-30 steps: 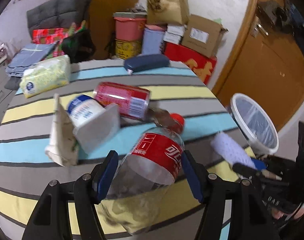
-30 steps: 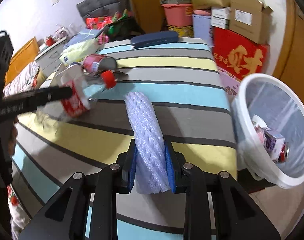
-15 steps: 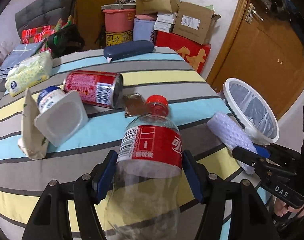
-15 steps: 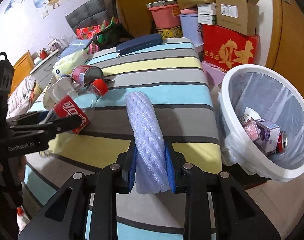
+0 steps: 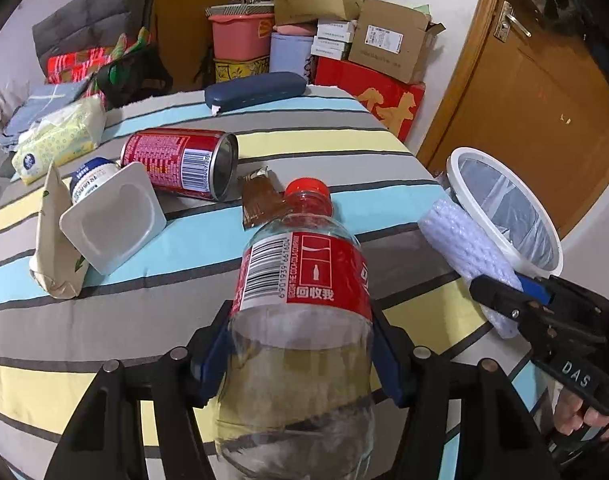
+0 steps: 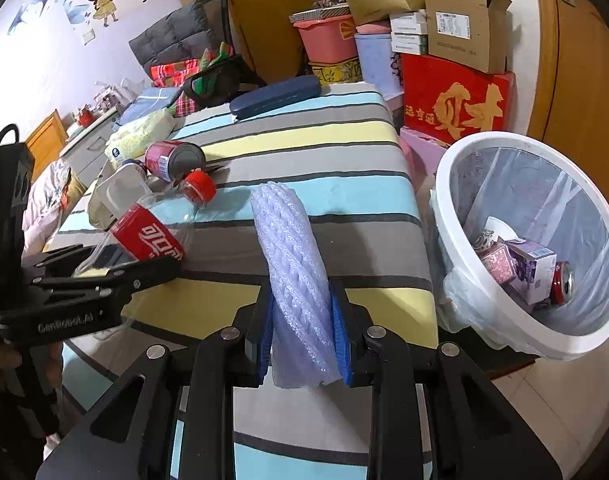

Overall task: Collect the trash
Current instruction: 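Carry the foam sleeve and plastic bottle over the bin with both tools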

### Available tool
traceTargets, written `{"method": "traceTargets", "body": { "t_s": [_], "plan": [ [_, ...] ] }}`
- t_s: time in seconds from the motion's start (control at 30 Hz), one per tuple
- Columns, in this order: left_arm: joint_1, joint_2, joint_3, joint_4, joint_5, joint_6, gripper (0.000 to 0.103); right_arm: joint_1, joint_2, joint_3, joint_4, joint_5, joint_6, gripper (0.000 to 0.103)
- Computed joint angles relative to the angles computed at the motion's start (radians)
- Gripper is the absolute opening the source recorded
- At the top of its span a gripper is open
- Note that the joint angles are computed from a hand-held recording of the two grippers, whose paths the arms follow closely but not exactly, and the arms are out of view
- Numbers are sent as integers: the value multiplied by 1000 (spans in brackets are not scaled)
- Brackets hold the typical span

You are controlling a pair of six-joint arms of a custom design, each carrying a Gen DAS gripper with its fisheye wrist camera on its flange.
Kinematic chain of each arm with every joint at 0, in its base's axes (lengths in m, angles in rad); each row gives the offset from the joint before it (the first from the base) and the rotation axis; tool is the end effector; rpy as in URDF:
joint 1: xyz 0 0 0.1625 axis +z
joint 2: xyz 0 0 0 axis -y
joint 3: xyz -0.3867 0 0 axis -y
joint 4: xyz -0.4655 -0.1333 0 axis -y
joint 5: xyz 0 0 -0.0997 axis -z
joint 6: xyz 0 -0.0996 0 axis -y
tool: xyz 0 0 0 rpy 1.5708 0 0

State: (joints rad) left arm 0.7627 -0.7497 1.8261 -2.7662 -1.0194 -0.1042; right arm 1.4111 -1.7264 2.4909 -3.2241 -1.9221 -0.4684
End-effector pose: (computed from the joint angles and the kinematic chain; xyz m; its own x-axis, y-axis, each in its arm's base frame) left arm -0.3150 -0.5576 -0.0562 -0.7047 0.4984 -0.5050 0.6481 0.7419 -0.1722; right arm 0.0323 -0.4220 0.2408 -0.8345 0.0876 0.5440 -0.3099 0.7418 -0.5948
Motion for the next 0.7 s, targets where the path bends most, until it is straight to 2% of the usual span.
{"method": "traceTargets", "body": {
  "t_s": [0.2, 0.3, 0.7],
  "plan": [
    [-15, -22, 29, -33, -6, -16, 62, 1, -8, 9, -13, -2, 0, 27],
    [-19, -42, 51, -43, -31, -24, 62, 0, -19, 15, -10, 4, -4, 27],
    [-67, -70, 96, -84, -11, -38, 62, 3, -64, 41, -47, 15, -4, 27]
  ]
}}
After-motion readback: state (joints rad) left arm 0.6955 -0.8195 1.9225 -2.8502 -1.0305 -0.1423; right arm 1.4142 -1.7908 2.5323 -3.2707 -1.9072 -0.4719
